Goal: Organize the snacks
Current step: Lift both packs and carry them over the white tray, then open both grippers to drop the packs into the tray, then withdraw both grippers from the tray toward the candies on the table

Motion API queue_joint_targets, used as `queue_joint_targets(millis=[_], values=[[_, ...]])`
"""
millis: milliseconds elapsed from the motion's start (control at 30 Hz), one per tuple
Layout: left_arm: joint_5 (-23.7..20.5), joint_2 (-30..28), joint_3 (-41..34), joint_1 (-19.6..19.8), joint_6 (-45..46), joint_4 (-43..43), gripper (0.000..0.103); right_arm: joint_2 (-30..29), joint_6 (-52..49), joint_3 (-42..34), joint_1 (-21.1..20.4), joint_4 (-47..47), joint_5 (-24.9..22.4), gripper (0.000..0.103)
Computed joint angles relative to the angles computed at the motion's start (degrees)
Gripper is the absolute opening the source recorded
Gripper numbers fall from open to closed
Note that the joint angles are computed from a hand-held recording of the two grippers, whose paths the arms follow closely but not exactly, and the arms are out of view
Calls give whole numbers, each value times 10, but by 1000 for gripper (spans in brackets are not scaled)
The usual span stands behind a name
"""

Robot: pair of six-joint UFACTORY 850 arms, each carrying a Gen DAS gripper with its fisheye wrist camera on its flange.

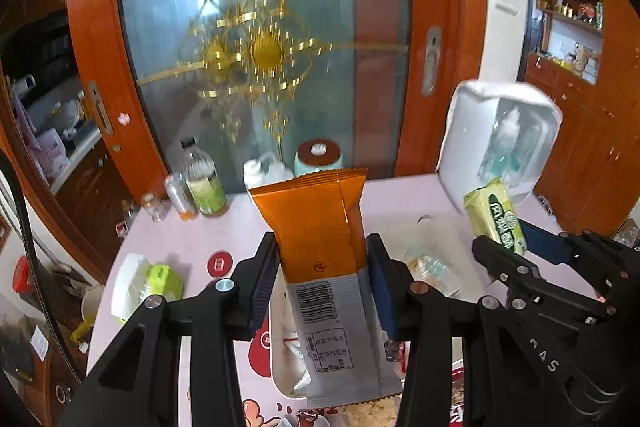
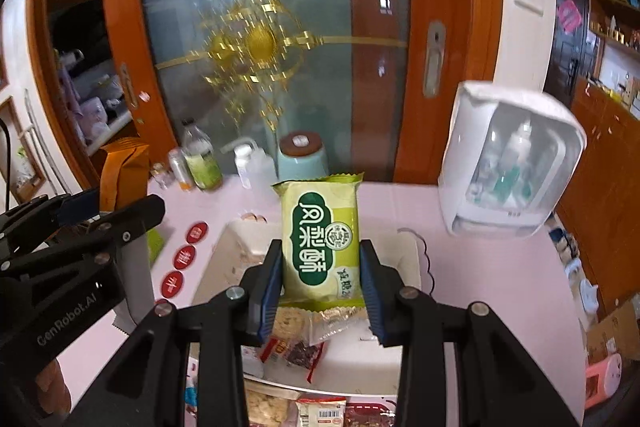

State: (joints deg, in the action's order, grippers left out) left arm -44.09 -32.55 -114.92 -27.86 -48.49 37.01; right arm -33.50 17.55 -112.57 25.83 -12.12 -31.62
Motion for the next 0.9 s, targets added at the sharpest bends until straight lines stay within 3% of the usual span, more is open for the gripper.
queue_joint_targets(millis=[333, 400, 433, 467, 633, 900], values=[[7, -58, -24, 27, 60, -75, 45, -69, 15, -45, -3, -24, -64, 37], [25, -54, -12, 32, 68, -94, 72, -72, 2, -43, -3, -12, -65, 39], [33, -51, -4, 34, 63, -97, 96, -73, -23, -39, -4, 11, -65, 40], [38, -45, 4, 34, 54, -95, 102, -76, -39, -41, -5, 26, -67, 42], [33, -37, 19, 43, 58, -134, 102, -67, -78, -21, -1, 58, -67, 59], [33, 13, 79, 36, 14, -97, 102, -17, -78, 32, 10, 54, -33, 62]])
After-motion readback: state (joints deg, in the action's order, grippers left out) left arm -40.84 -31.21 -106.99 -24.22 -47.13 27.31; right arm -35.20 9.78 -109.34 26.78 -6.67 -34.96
